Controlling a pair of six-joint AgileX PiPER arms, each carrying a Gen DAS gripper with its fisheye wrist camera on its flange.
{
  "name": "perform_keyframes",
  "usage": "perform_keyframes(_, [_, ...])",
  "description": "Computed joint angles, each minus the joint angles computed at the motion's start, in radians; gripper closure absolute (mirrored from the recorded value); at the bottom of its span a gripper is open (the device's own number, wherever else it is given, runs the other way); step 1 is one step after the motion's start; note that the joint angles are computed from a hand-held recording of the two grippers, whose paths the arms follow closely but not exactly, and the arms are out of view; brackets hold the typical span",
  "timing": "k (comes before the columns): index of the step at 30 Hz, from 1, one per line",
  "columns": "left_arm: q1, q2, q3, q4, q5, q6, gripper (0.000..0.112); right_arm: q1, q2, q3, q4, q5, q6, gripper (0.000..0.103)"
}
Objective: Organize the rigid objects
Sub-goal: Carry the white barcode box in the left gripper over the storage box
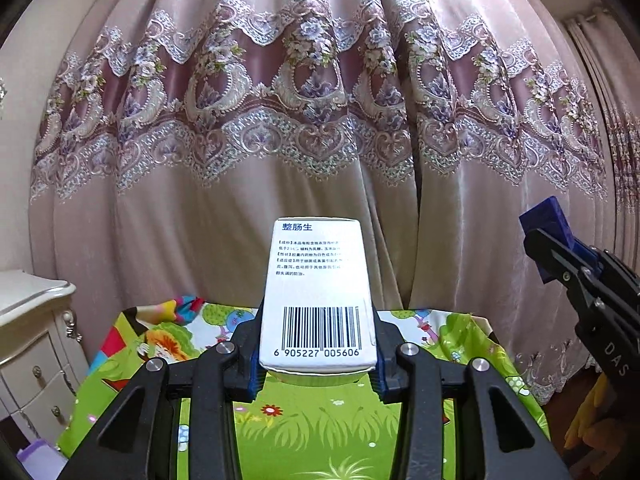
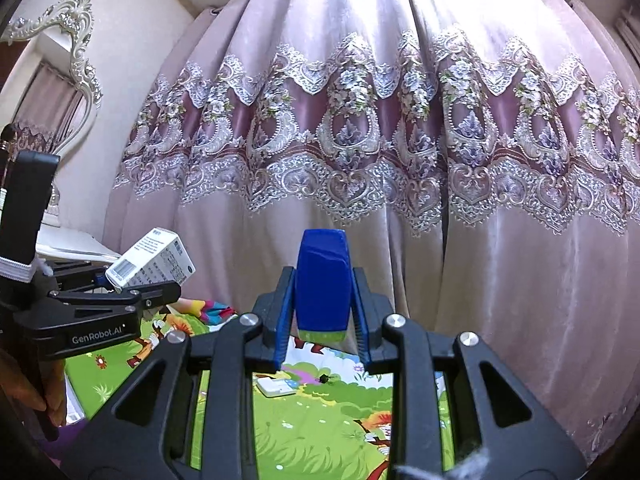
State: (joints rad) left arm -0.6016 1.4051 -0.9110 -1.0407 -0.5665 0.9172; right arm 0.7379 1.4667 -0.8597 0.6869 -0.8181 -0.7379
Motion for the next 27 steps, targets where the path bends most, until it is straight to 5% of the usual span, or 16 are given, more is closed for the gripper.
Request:
perform_keyframes(18, [0.098, -0.173, 0.215, -0.035, -0.026, -0.028, 0.071, 0.100, 0.080, -0.103, -0.041, 0.139, -0.001, 0.072])
perform_keyframes(27, [0.309, -0.311, 0.338, -0.139, 0.112, 0.006, 0.071, 0.135, 0.229, -0.347, -0.199, 0.472, 0.106, 0.072])
